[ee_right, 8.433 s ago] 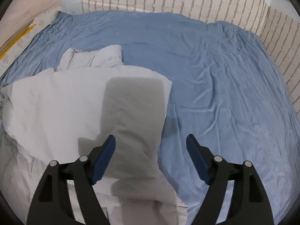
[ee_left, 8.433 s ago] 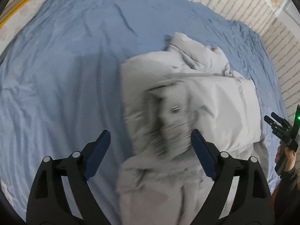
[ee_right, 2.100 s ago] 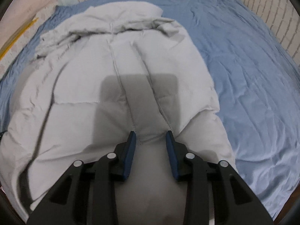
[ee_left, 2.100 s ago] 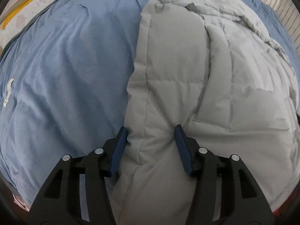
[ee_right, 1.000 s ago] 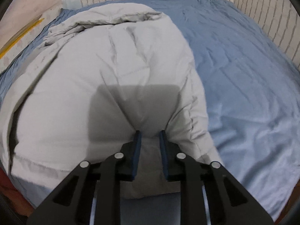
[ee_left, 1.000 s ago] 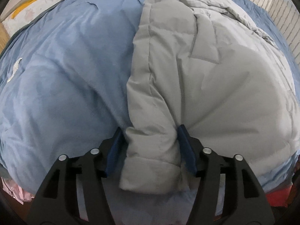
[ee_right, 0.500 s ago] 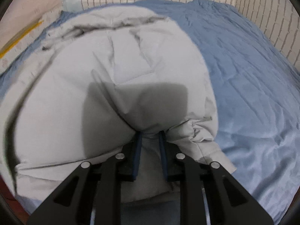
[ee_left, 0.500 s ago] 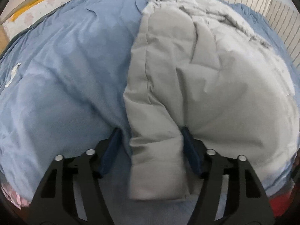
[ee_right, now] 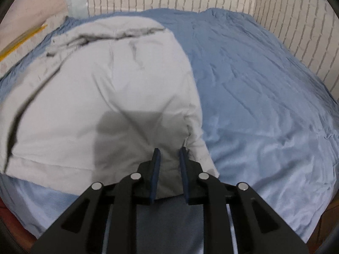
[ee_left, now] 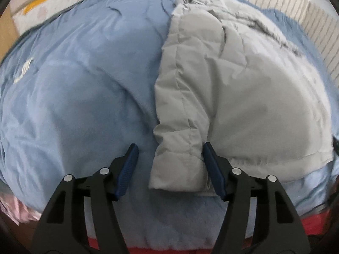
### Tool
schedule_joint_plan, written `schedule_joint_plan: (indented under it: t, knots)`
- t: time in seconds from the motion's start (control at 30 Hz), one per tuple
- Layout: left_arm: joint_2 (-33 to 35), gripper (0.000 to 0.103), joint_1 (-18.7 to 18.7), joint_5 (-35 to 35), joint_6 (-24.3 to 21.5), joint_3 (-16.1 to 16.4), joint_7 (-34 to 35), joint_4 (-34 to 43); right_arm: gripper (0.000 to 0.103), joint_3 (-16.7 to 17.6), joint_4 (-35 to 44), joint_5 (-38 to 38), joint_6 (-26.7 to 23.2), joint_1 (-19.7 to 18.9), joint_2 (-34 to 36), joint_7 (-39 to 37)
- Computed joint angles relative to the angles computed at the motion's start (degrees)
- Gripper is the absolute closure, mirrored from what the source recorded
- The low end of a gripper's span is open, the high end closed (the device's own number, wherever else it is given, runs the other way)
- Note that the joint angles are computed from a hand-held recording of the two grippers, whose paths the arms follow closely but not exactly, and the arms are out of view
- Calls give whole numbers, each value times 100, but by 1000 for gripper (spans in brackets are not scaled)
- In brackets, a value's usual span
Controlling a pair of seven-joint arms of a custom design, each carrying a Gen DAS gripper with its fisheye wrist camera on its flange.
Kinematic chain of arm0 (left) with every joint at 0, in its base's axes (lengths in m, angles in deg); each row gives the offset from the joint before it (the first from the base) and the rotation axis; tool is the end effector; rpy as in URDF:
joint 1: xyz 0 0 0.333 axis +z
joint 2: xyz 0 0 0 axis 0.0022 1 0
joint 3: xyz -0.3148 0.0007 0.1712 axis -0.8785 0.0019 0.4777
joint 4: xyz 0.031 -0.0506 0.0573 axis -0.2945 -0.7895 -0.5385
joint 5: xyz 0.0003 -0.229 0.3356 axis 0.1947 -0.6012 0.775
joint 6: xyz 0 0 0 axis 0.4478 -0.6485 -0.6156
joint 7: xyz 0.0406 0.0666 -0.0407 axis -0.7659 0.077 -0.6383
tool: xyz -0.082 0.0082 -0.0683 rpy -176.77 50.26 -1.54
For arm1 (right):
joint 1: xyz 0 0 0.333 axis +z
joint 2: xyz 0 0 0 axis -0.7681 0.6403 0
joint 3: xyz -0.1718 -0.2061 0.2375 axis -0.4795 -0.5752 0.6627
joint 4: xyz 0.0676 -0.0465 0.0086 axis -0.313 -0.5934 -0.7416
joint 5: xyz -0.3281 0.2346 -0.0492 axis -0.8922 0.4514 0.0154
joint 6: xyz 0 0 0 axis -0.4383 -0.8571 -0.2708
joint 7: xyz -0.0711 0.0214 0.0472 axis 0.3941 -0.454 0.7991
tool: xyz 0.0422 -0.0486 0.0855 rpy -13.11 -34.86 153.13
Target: Fold large clothes
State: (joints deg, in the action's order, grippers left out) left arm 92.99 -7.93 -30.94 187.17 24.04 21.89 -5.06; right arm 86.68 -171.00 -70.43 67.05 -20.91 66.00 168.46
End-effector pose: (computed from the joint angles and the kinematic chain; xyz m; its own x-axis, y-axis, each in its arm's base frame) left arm 0.7358 -0.2499 0.4515 -0.1681 -0.9847 0.0462 -0.8830 0.1295 -0.4511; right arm 0.6027 0.3677 0.5280 -0.3319 -0.9421 0.0472 -0.7723 0.2426 -0.5871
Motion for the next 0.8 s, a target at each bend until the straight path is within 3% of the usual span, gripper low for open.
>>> schedule_joint_plan:
  t: [0.27, 0.33, 0.37, 0.4, 0.47, 0.5, 0.57, 0.6, 0.63, 0.7, 0.8]
  knots:
    - [206, 36, -99, 160, -242, 86, 43, 341, 85, -2, -196, 207, 365, -125, -46, 164]
    - [140, 36, -88, 200, -356, 60, 0, 354, 81, -7, -409, 183, 692, -156, -228, 336]
    - [297, 36, -224, 195, -273, 139, -64, 569, 77, -22, -599, 96, 935, -174, -369, 482]
    - [269, 36, -171, 146, -357, 78, -76, 585, 62, -53, -780, -96, 1141, -163, -518, 720]
    - [119, 31, -97, 74, -256, 55, -100, 383, 50, -64, -1004, -390, 1435, -191, -686, 1012]
    - [73, 25, -100, 85, -237, 78, -159, 336, 49, -46, -1057, -417, 1530, -229, -723, 1020]
    - [26, 22, -48, 16, -226, 41, -153, 292, 49, 3, -967, -463, 1389, -244, -675, 850]
    - [34, 19, -43, -8, -258, 31, -150, 321, 44, 16, -902, -522, 1285, -224, -648, 810]
    - [25, 16, -48, -9, -290, 32, -150, 337, 39, 7, -826, -700, 1117, -164, -637, 888]
    - [11, 12, -133, 123, -290, 107, -238, 356, 19, -27, -840, -1025, 1100, -120, -703, 1171]
    - [132, 7, -211, 231, -320, 127, -270, 537, 18, 16, -798, -660, 1014, -255, -654, 881]
